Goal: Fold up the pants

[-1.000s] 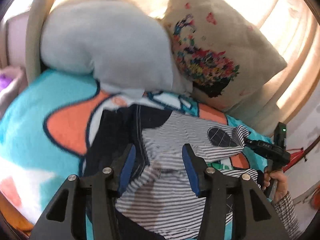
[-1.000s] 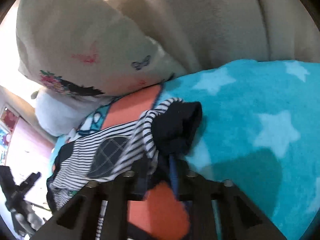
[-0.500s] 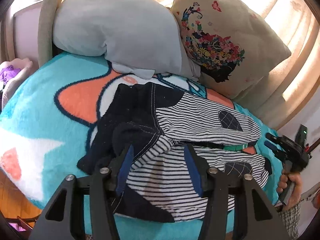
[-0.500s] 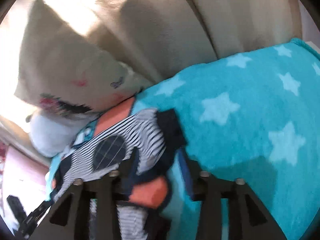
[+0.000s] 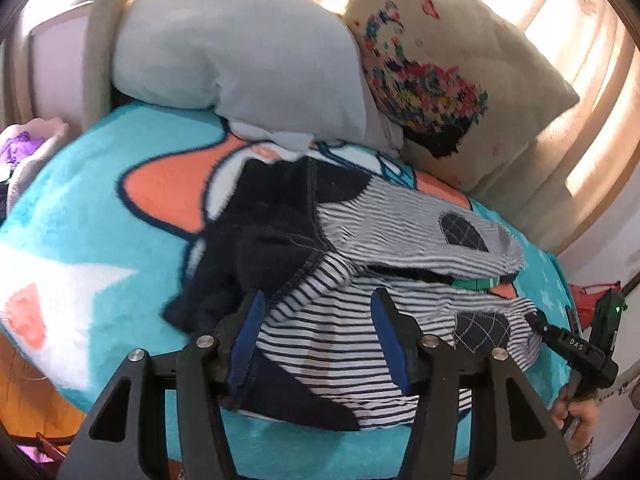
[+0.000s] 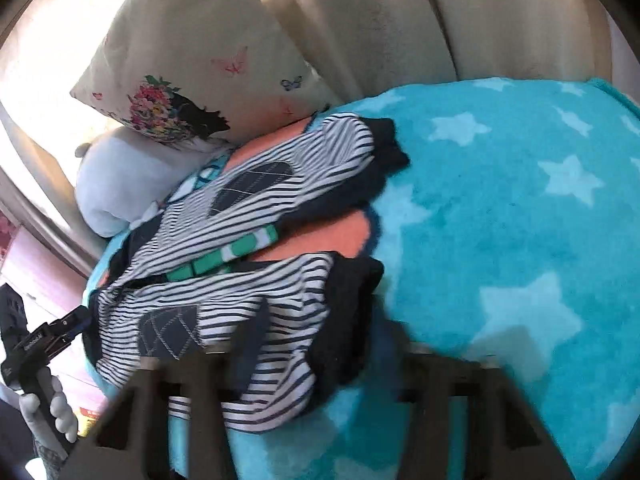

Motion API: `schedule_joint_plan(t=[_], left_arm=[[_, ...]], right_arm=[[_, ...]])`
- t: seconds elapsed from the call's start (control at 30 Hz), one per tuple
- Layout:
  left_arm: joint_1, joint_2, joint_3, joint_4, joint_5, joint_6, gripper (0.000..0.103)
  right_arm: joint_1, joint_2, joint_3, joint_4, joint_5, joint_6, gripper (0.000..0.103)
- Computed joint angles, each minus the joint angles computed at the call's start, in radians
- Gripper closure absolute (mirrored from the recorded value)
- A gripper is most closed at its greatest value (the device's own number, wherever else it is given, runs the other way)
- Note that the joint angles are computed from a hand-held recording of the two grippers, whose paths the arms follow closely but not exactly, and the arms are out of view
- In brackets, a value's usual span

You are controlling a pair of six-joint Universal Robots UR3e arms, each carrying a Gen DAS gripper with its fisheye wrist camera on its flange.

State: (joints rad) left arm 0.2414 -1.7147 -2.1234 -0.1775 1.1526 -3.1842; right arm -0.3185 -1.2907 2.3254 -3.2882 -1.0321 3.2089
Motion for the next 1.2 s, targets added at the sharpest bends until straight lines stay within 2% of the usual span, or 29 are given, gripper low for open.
schedule_joint_plan(t=[0.03, 0.1, 0.2, 0.33, 0.4, 0.47, 0.5, 0.57, 0.67, 0.87, 1.03, 1.2], left_arm=[[0.01, 0.009, -0.007, 0.003, 0.0, -0.004, 0.047], [0.032, 0.025, -0.021, 0.008, -0.006, -0.011, 0.046], [0.043, 0.025, -0.021, 0.002, -0.015, -0.012, 0.046], [0.007, 0.004, 0.0, -0.01, -0.011, -0.002, 0.046], [-0.032, -0.022, 0.028, -0.017, 0.005, 0.01, 0.046], [-0.071, -0.057, 0.056, -0.012, 0.036, 0.026, 0.04], [-0.086, -0.074, 0.065, -0.008, 0.056, 0.027, 0.04], [-0.101, -0.105, 0.083, -0.014, 0.085, 0.022, 0.04], [-0.089, -0.136, 0.095, -0.047, 0.081, 0.015, 0.04], [-0.049, -0.071, 0.061, -0.082, 0.038, 0.047, 0.04], [-0.018, 0.008, 0.008, -0.032, 0.009, 0.059, 0.039], [-0.081, -0.074, 0.039, -0.025, 0.068, 0.064, 0.037]], right_arm=[[-0.034, -0.001, 0.014, 0.002, 0.057, 0.012, 0.09], [-0.075, -0.007, 0.048, -0.039, 0.1, 0.038, 0.091], [-0.134, -0.058, 0.128, -0.09, 0.112, 0.049, 0.091], [-0.193, -0.096, 0.177, -0.079, 0.103, 0.033, 0.091], [-0.194, -0.085, 0.189, -0.119, 0.088, 0.048, 0.086], [-0.182, -0.095, 0.22, -0.206, 0.038, 0.092, 0.065], [-0.168, -0.104, 0.241, -0.264, -0.005, 0.116, 0.061], [-0.144, -0.133, 0.303, -0.402, -0.077, 0.154, 0.055], [-0.119, -0.155, 0.342, -0.479, -0.084, 0.155, 0.046], [-0.037, -0.124, 0.275, -0.405, -0.141, 0.113, 0.045], [-0.074, -0.152, 0.309, -0.409, -0.085, 0.075, 0.045], [0.031, -0.094, 0.263, -0.414, -0.182, 0.072, 0.044]])
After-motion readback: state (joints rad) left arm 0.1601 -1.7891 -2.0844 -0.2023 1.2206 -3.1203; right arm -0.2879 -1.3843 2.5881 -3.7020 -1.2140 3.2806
